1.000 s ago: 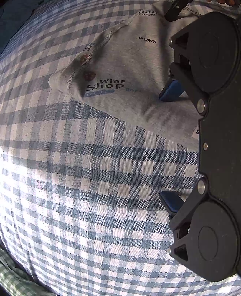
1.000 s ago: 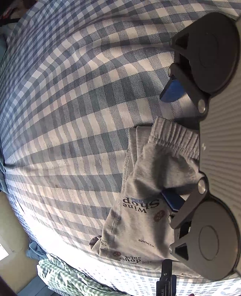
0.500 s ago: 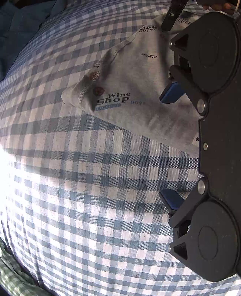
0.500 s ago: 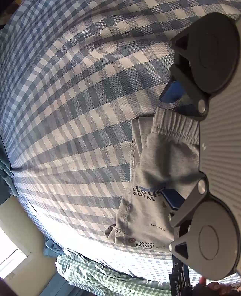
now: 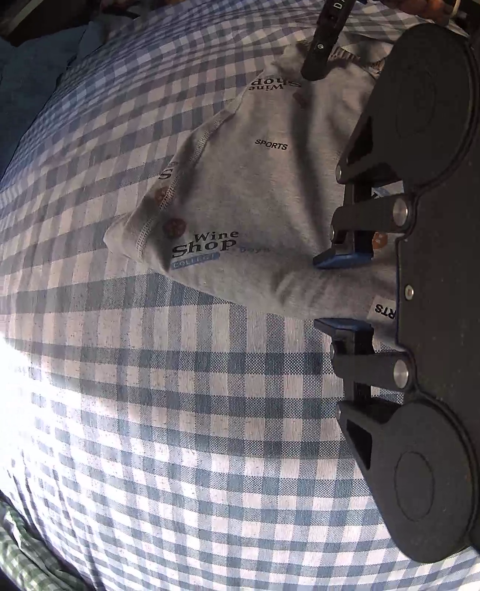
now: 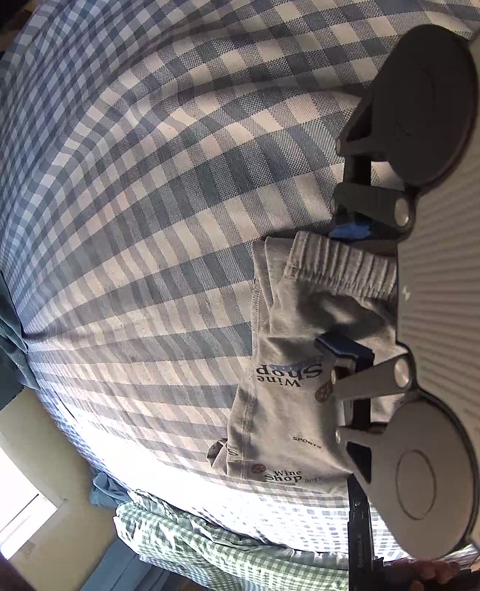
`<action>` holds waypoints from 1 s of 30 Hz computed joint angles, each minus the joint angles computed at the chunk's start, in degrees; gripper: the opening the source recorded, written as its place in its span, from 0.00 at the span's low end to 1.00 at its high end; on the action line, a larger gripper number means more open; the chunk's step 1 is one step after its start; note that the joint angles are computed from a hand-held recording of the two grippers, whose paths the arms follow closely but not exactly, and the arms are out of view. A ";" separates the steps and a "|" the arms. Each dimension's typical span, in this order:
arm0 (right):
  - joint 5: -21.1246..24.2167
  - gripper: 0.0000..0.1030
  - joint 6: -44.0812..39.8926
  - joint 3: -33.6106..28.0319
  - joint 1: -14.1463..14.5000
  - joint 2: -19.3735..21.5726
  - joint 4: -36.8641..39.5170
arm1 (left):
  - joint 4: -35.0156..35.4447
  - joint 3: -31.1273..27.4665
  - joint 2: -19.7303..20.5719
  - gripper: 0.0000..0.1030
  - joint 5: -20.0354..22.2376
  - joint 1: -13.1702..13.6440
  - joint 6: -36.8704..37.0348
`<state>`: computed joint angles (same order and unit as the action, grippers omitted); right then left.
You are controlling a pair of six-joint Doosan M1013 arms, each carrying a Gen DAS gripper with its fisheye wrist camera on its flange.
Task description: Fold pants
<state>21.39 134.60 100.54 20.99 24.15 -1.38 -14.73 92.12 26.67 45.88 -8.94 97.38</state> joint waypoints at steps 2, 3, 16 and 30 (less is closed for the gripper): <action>1.09 0.31 2.28 -0.50 0.58 -0.12 -3.31 | 1.52 1.00 -0.82 0.17 -1.51 -1.01 -0.65; 1.69 0.29 3.50 -0.70 0.93 -0.22 -5.37 | 1.84 1.38 -1.19 0.15 -2.03 -1.33 -0.91; 2.95 0.21 9.71 0.06 4.90 -4.22 -18.13 | -5.15 6.34 -8.22 0.12 -5.58 -1.07 2.64; 8.08 0.24 -11.79 -4.16 3.75 -1.00 -11.58 | -4.12 10.37 -10.18 0.12 -8.32 0.06 -1.56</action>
<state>29.47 122.80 96.38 24.75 23.16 -12.96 -18.85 102.49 16.49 37.56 -8.87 95.83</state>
